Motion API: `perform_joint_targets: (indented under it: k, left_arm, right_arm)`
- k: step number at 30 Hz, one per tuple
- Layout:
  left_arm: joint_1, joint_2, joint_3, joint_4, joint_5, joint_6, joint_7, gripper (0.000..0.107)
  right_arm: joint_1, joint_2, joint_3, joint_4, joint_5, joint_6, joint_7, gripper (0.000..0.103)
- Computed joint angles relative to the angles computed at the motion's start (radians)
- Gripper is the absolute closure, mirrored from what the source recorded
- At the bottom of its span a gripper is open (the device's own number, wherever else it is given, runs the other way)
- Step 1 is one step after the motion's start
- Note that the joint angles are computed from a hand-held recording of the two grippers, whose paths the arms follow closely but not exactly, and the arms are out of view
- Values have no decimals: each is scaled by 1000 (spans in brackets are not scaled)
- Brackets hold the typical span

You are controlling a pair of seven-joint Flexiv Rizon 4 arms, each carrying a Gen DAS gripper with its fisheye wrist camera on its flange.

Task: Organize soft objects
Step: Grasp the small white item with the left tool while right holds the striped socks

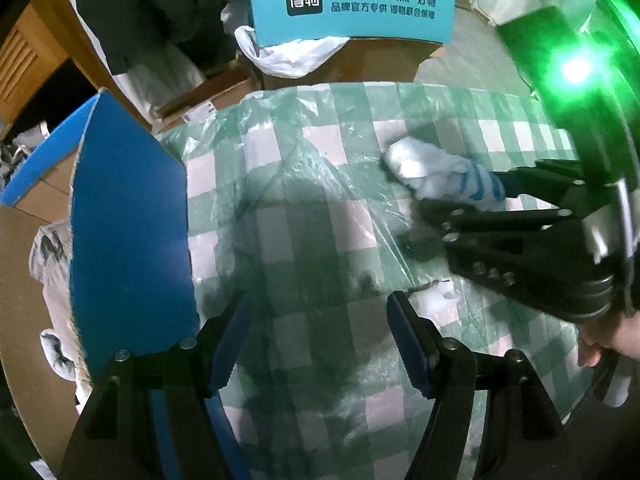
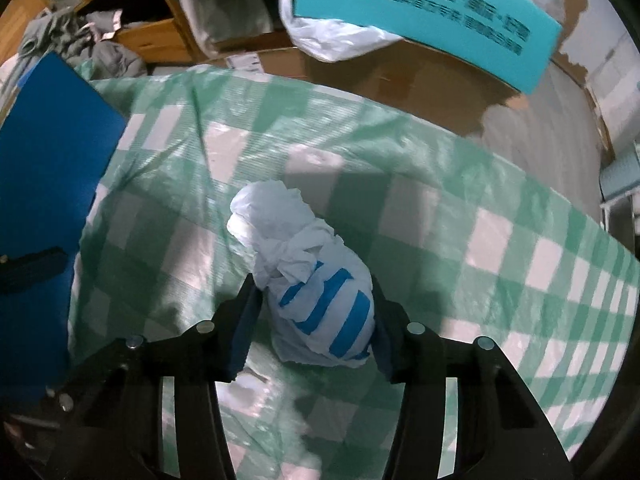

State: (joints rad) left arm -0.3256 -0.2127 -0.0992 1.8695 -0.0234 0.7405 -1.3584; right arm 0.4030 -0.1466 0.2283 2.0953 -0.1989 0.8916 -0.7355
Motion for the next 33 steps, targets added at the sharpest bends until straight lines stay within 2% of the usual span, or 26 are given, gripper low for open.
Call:
perform_joint_targets:
  k: [9, 20, 33]
  left_arm:
    - [-13, -8, -17, 13, -37, 0, 14, 36]
    - [-51, -12, -39, 26, -20, 31, 130, 36]
    - [-75, -60, -37, 17, 5, 10, 170, 36]
  right_arm:
    - [-28, 136, 17, 104, 109, 19, 138, 55]
    - [-32, 292, 41, 219, 146, 19, 221, 55]
    - [-30, 335, 40, 249, 162, 57, 220, 54]
